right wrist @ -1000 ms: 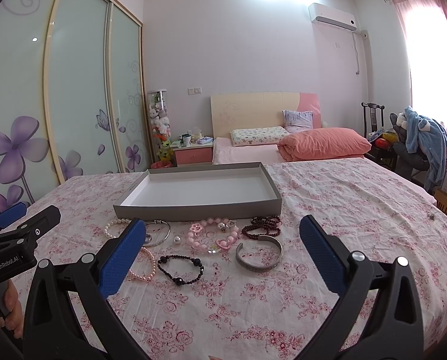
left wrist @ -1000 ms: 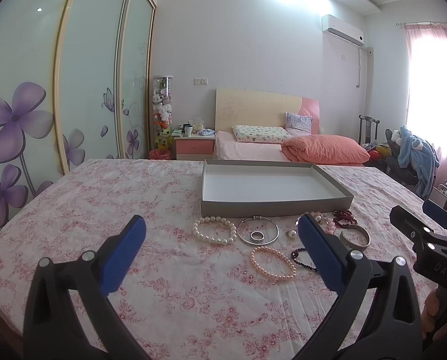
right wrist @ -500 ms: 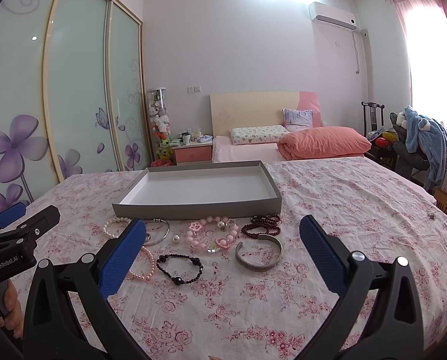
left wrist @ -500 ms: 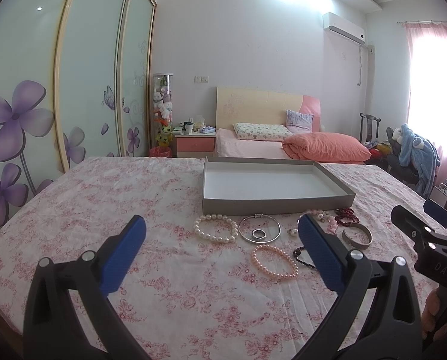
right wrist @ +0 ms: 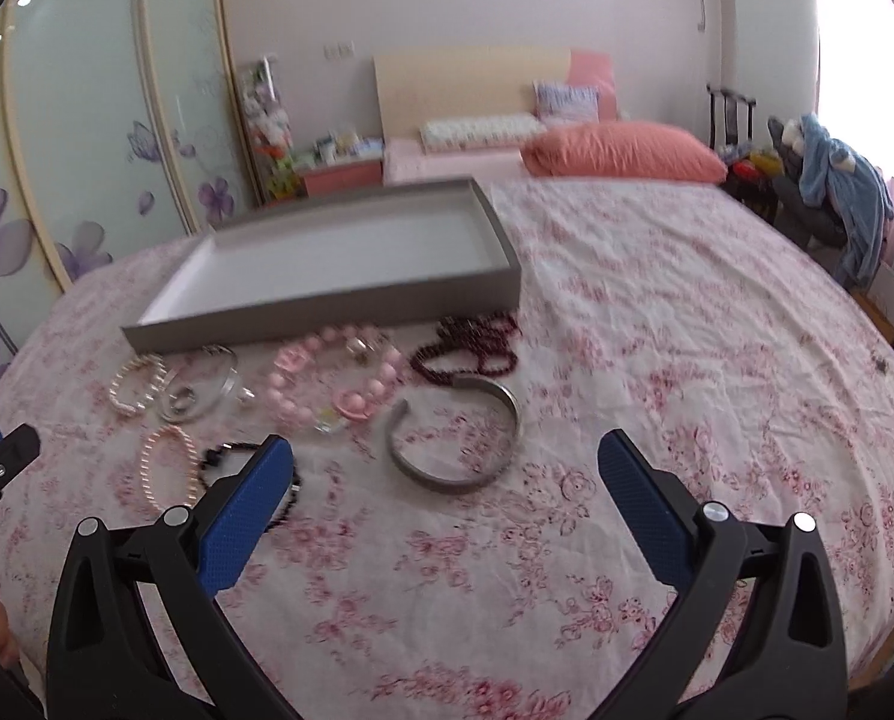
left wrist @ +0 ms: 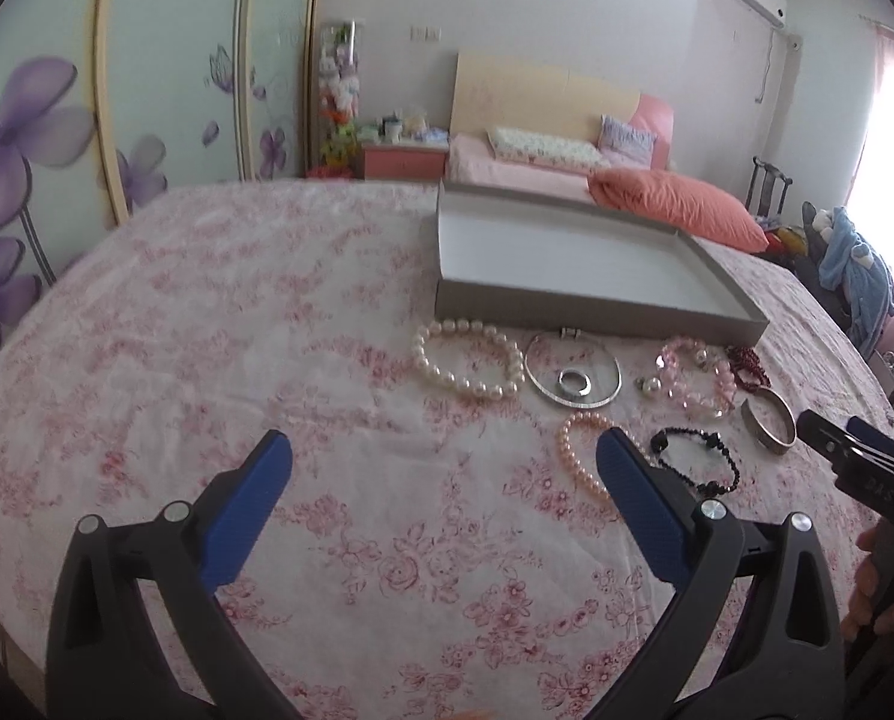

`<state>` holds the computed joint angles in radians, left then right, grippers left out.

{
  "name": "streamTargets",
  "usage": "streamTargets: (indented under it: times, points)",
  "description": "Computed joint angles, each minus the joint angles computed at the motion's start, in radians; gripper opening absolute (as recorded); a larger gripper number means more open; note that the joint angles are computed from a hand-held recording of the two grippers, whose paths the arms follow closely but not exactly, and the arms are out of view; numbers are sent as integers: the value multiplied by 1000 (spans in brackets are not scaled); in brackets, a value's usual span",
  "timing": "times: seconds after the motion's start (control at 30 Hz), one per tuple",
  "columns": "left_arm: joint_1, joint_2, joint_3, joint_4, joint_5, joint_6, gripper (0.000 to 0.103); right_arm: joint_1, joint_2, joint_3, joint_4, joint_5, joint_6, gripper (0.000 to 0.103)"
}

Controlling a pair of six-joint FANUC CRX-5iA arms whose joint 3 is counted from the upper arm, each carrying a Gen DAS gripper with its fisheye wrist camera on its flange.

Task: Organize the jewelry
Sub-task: 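Grasp the pink pearl bracelet with the left gripper while the right gripper grasps the silver cuff bangle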

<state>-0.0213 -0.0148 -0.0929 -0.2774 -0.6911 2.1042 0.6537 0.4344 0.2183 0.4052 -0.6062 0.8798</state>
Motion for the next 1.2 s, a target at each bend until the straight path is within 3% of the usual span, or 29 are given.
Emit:
streamTargets:
  times: [0.17, 0.27, 0.5, 0.63, 0.77, 0.93, 1.03, 1.2]
  points:
    - [66, 39, -22, 202, -10, -158, 99, -7, 101, 185, -114, -200, 130, 94]
    - [86, 53, -32, 267, -9, -220, 99, -2, 122, 221, -137, -250, 168, 89]
    - [102, 89, 18, 290, -36, -276, 96, 15, 99, 176, -92, -228, 139, 84]
    - [95, 135, 103, 222, -91, -255, 88, 8, 101, 181, -96, -208, 146, 67]
    - [102, 163, 136, 242, -121, -261, 76, -6, 114, 210, -138, -205, 178, 67]
    - [99, 154, 82, 395, -106, -380, 75, -17, 127, 233, -160, -207, 200, 67]
    - [79, 159, 71, 437, -108, -418, 64, -20, 128, 236, -170, -206, 207, 67]
    - [21, 197, 139, 318, -138, -354, 60, -27, 136, 254, -184, -211, 224, 67]
